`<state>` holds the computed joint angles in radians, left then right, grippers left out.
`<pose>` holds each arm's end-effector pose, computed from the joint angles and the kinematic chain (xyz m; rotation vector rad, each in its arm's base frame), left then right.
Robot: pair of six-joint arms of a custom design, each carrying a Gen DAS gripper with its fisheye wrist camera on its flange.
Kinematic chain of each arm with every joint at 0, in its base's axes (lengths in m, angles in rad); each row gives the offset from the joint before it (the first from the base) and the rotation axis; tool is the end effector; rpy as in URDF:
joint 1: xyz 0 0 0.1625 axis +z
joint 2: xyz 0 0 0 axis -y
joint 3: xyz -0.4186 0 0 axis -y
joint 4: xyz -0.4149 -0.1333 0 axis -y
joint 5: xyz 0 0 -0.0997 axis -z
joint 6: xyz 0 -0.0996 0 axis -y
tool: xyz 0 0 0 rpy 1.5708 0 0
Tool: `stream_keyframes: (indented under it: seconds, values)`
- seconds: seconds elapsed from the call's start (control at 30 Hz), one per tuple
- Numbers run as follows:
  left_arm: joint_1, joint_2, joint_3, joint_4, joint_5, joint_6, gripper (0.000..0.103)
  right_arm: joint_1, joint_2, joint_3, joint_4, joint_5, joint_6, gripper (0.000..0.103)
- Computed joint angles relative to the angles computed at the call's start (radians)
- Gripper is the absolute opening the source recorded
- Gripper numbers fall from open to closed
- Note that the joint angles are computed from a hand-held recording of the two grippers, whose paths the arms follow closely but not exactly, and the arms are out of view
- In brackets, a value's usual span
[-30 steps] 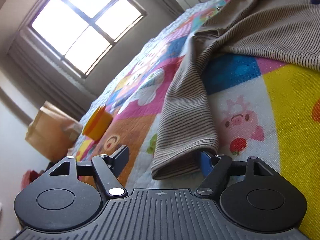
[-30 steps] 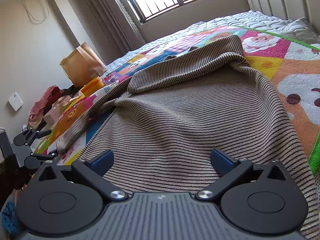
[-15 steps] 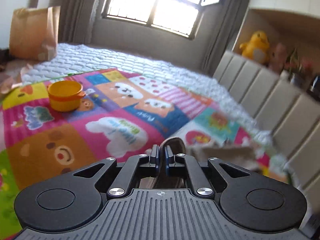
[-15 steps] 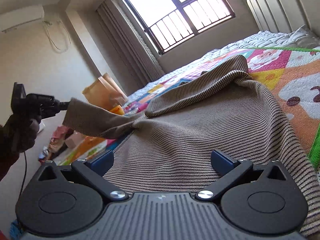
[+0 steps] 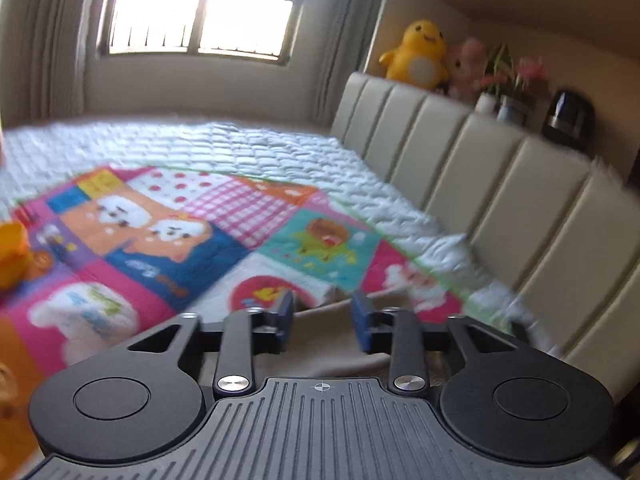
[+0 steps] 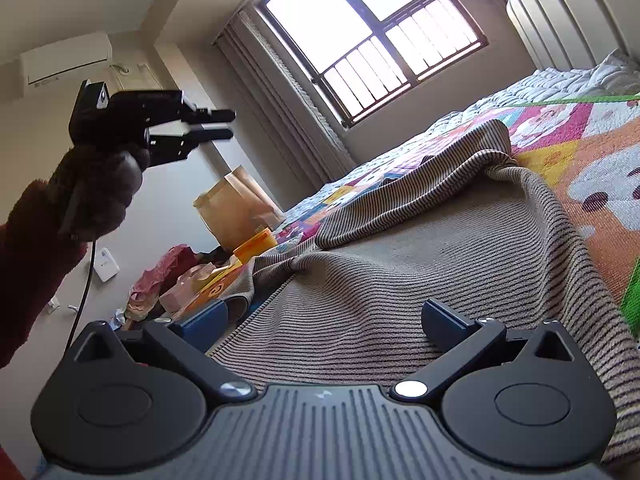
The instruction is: Fold clothes
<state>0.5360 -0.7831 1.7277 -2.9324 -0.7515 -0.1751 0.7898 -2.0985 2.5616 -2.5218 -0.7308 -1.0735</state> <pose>-0.4609 -0.5135 0.0998 0.8303 2.3605 -1.0490 -0.0495 -0.3447 0.3268 -0.6854 2.6084 -1.3579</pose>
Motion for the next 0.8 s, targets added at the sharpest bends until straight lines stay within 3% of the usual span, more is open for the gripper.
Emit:
stream_keyframes:
  seconds: [0.03, 0.07, 0.13, 0.3, 0.4, 0.43, 0.47, 0.5, 0.67, 0.8]
  values:
    - [-0.024, -0.001, 0.036, 0.017, 0.085, 0.07, 0.059, 0.002, 0.002, 0.0, -0.006, -0.004, 0.004, 0.103]
    - [-0.039, -0.012, 0.078, 0.036, 0.135, 0.129, 0.06, 0.005, 0.004, 0.0, -0.013, -0.008, 0.009, 0.103]
    - [-0.06, -0.052, 0.165, 0.133, 0.2, 0.153, 0.063, 0.012, 0.008, 0.0, -0.03, -0.02, 0.02, 0.103]
    - [-0.055, -0.136, 0.299, 0.488, 0.253, -0.051, 0.064, 0.03, 0.02, 0.005, -0.079, -0.05, 0.041, 0.103]
    - [-0.018, -0.116, 0.325, 0.531, 0.329, -0.07, 0.062, 0.03, 0.022, 0.009, -0.087, -0.049, 0.041, 0.103]
    - [-0.006, -0.111, 0.319, 0.541, 0.333, -0.088, 0.05, 0.03, 0.023, 0.01, -0.089, -0.048, 0.041, 0.103]
    - [0.007, -0.106, 0.312, 0.553, 0.336, -0.108, 0.025, 0.029, 0.023, 0.011, -0.09, -0.046, 0.039, 0.103]
    - [0.018, -0.104, 0.3, 0.545, 0.326, -0.129, 0.014, 0.027, 0.021, 0.012, -0.088, -0.043, 0.035, 0.103]
    - [0.057, -0.111, 0.208, 0.441, 0.235, -0.222, 0.008, 0.005, 0.013, 0.01, -0.042, -0.005, 0.008, 0.103]
    - [0.063, -0.1, 0.092, 0.264, 0.105, -0.246, 0.007, -0.026, 0.003, 0.001, 0.041, 0.045, -0.04, 0.103]
